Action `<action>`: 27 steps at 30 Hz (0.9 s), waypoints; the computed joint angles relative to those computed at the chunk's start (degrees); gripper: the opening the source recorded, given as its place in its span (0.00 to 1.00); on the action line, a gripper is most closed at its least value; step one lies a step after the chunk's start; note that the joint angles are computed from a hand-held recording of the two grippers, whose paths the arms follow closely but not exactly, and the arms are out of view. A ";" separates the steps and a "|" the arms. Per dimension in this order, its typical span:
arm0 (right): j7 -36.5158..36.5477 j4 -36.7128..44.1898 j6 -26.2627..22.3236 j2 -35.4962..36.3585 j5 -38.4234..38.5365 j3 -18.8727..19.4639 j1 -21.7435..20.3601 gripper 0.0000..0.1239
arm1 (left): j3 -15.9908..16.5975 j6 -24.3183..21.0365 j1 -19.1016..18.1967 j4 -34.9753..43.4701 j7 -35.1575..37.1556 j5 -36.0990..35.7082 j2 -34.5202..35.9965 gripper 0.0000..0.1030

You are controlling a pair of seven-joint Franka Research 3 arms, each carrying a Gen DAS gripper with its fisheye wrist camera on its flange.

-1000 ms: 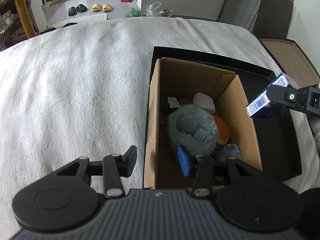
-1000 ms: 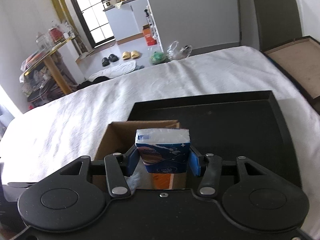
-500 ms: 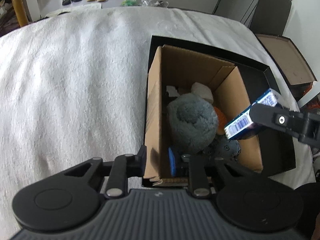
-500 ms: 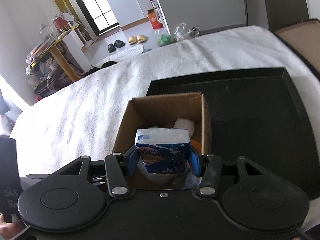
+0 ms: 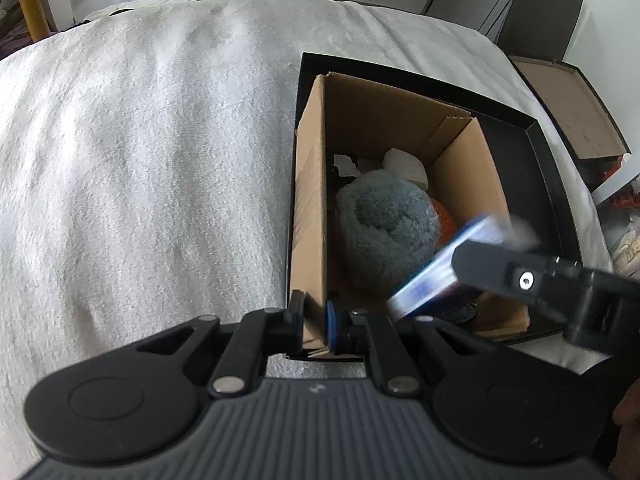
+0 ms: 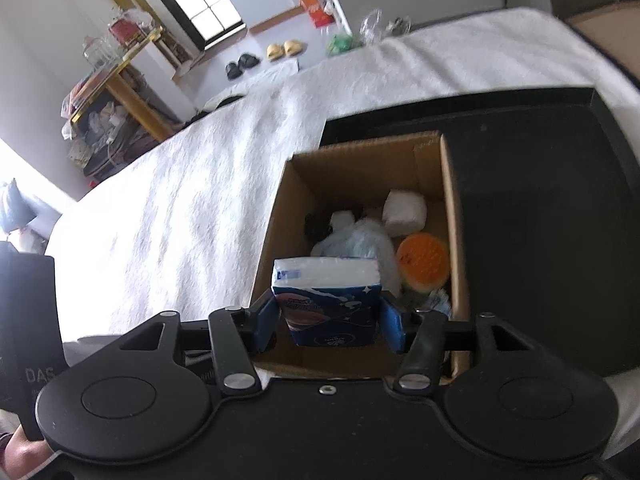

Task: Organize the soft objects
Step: 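Carry the tissue pack with the right tool into the box and release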

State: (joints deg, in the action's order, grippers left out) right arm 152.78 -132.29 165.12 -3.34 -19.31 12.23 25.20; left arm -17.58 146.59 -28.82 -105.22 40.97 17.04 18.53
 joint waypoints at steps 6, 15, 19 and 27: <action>1.87 -1.97 0.68 -1.68 -0.42 0.35 -0.74 0.48 | 0.31 0.41 -0.27 -0.59 -1.12 0.99 -0.57 0.09; 4.88 -5.79 -0.54 -7.15 -5.38 3.20 -4.80 0.52 | 1.33 2.15 -1.09 -2.32 -5.60 4.59 -2.48 0.13; 5.65 -8.89 0.06 -10.93 -5.50 4.62 -7.29 0.59 | 1.13 -0.38 -1.63 -1.28 -6.93 6.26 -2.66 0.15; 3.13 -13.75 0.66 -17.35 -2.07 7.44 -11.67 0.75 | 0.95 -4.29 -3.48 0.08 -11.04 11.01 -4.33 0.61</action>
